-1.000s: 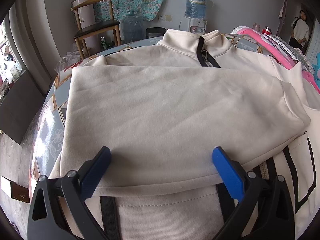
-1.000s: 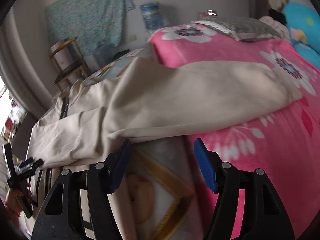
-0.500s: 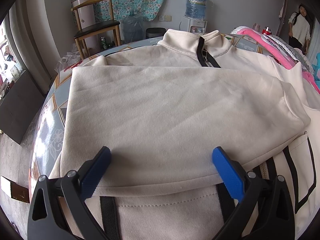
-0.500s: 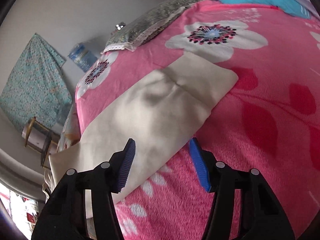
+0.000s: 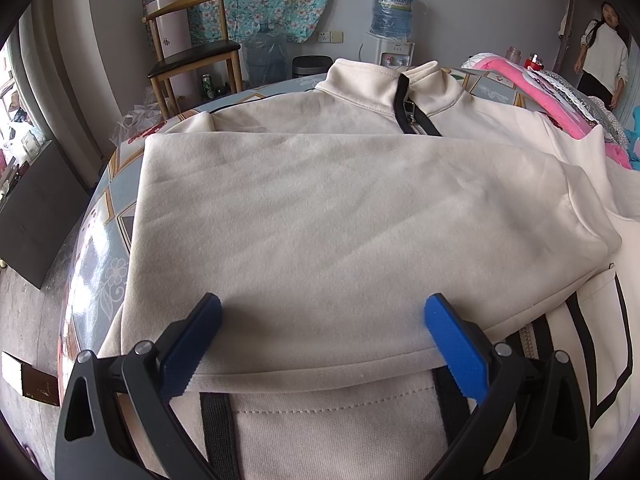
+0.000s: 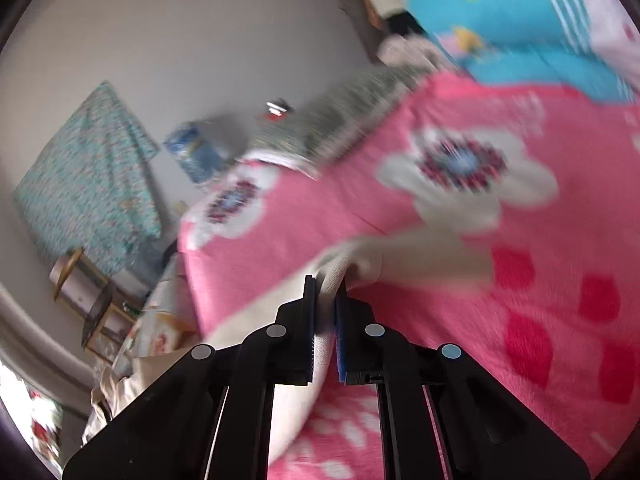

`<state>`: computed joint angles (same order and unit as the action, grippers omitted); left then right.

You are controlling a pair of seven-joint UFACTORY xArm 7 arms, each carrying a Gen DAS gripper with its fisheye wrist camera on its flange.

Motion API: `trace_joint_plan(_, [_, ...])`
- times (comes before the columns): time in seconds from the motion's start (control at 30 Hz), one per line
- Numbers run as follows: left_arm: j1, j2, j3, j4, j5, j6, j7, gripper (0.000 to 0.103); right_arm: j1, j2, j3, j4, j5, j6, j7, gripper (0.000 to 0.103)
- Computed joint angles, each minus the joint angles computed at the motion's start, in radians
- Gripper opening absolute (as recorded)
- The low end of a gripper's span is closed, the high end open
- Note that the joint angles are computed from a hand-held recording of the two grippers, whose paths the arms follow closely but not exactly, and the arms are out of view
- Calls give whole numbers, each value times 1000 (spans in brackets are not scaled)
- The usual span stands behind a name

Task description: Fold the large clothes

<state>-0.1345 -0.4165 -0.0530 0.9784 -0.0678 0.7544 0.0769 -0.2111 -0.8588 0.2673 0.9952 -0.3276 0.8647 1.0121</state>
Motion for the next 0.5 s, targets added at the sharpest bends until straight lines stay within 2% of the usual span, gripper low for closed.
trace_joint_plan(0.1, [0, -3, 2, 6, 0, 10, 2, 99, 25, 120, 76, 192, -37, -10, -87, 8])
trace_joint_plan(0.23, [-1, -33, 25, 10, -26, 21, 16, 99, 69, 326, 240, 459, -102, -10, -180, 7])
trace_joint_plan(0.37, [15, -79, 56, 11, -53, 55, 27, 99, 109, 589, 494, 685, -251, 30, -204, 7])
trace_joint_plan(0.47, [29, -103, 80, 12, -72, 108, 40, 99, 171, 821, 698, 784, -458, 117, -167, 7])
trace_joint_plan(0.5, [36, -112, 86, 7, -74, 122, 44, 99, 217, 894, 727, 800, -517, 150, -155, 8])
